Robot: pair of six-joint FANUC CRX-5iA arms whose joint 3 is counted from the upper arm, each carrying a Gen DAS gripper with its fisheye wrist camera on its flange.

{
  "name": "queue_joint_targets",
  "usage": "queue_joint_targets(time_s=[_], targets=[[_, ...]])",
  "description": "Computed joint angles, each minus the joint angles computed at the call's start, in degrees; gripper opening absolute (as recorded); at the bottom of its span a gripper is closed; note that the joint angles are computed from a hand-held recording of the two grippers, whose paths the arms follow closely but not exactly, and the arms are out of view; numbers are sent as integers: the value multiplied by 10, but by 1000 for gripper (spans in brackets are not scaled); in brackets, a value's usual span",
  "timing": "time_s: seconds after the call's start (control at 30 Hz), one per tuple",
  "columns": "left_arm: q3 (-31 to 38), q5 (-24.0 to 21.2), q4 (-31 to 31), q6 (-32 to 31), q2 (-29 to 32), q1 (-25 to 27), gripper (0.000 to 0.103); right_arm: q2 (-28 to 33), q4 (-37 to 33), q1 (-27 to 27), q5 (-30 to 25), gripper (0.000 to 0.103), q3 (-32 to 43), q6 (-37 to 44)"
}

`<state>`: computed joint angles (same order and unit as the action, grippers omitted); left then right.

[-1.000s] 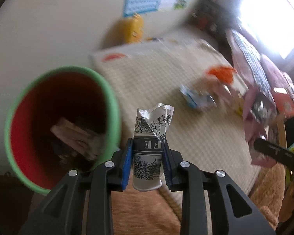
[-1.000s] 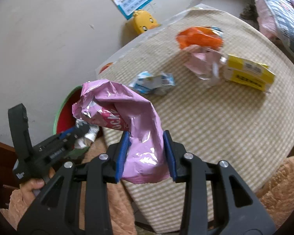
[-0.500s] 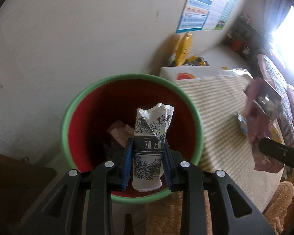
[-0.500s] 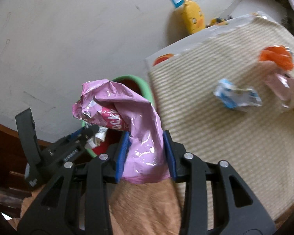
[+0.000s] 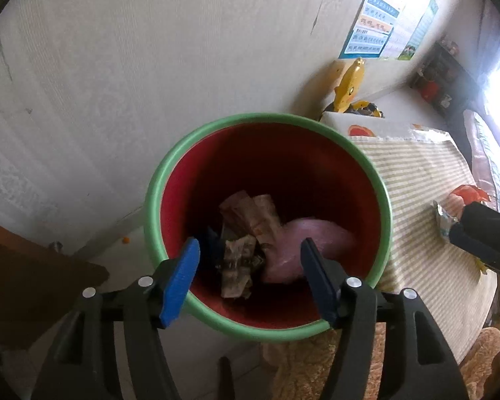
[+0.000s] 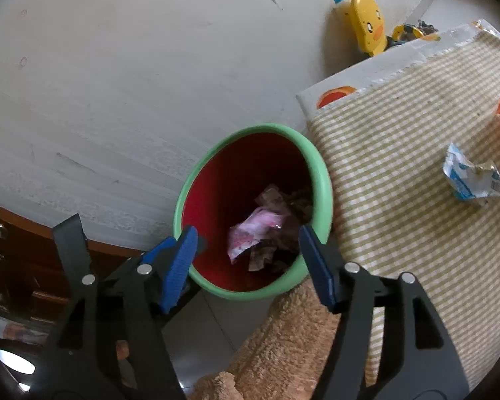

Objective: Collect trash
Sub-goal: 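Open both tools over the red bin to drop the patterned and pink wrappers, then grasp the yellow box with the right tool while the left tool grasps the orange snack bag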

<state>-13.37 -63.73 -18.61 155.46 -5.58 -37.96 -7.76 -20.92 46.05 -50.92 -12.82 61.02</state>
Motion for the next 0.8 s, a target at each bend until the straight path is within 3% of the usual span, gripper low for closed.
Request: queue_joint_targets(time_s=[0.13,0.23,0.4,0.6,0.8], targets=[[3,4,3,-6,6,-5,62,-25,60,-6,-6,68,-28,-19],[14,0,0,-8,12,-13,66,-44,179,-9,-28,71,-67,-53],[20,1,11,-6,23,-22,67,-30,292,-97,-106,76,-82,-26],[36,3,33,-17,45,-36,68,33,357,-210,-152,83,-88,59],[80,-15,40,-45,80,-64,69,68,355,-262,-151,80,-96,100]])
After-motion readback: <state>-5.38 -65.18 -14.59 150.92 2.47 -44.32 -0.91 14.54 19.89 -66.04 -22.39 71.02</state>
